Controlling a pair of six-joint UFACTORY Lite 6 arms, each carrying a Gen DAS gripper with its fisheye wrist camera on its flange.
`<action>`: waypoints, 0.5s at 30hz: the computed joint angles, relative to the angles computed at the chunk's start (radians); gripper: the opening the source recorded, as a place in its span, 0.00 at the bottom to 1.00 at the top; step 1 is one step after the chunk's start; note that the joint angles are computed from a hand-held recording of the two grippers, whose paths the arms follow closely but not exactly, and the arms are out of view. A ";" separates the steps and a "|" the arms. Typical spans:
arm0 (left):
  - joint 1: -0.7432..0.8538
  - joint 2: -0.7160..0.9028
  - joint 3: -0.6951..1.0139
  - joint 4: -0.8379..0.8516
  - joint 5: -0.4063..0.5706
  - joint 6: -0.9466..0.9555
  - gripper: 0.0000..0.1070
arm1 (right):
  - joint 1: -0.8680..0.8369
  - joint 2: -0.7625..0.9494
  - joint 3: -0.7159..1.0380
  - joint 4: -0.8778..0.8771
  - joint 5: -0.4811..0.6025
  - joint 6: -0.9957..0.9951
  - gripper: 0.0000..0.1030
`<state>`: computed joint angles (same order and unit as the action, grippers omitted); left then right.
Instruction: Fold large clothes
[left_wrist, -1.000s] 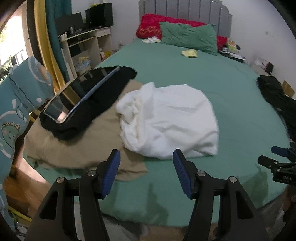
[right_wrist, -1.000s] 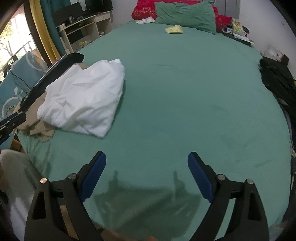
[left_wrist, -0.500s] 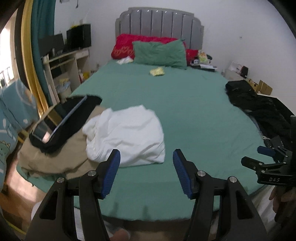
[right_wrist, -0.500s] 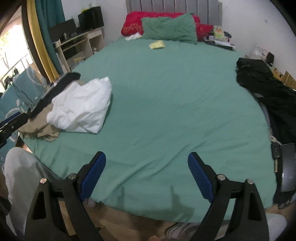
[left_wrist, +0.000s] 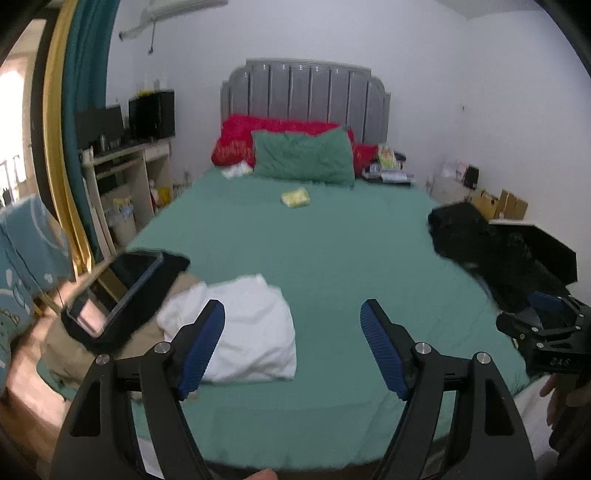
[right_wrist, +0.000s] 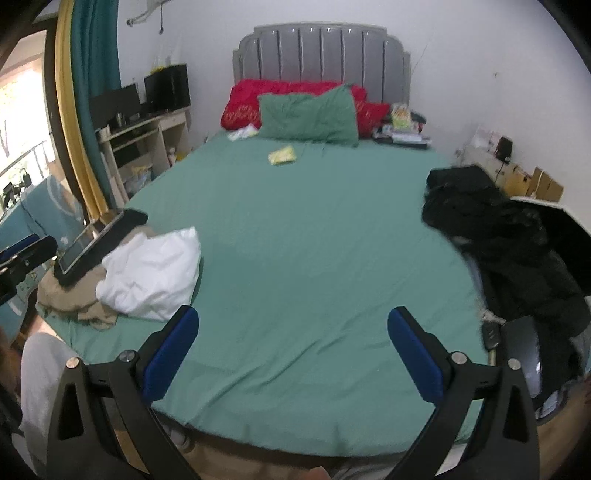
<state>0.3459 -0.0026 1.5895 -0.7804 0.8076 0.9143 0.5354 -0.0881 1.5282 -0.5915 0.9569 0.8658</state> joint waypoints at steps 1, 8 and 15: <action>-0.001 -0.011 0.005 -0.012 -0.009 0.009 0.74 | 0.013 0.006 0.039 -0.021 0.028 0.003 0.98; 0.076 -0.136 -0.007 -0.241 -0.015 0.175 0.74 | 0.141 0.019 0.241 -0.185 0.155 0.040 0.98; 0.092 -0.153 -0.070 -0.339 0.006 0.273 0.74 | 0.214 0.023 0.229 -0.336 0.124 0.103 0.98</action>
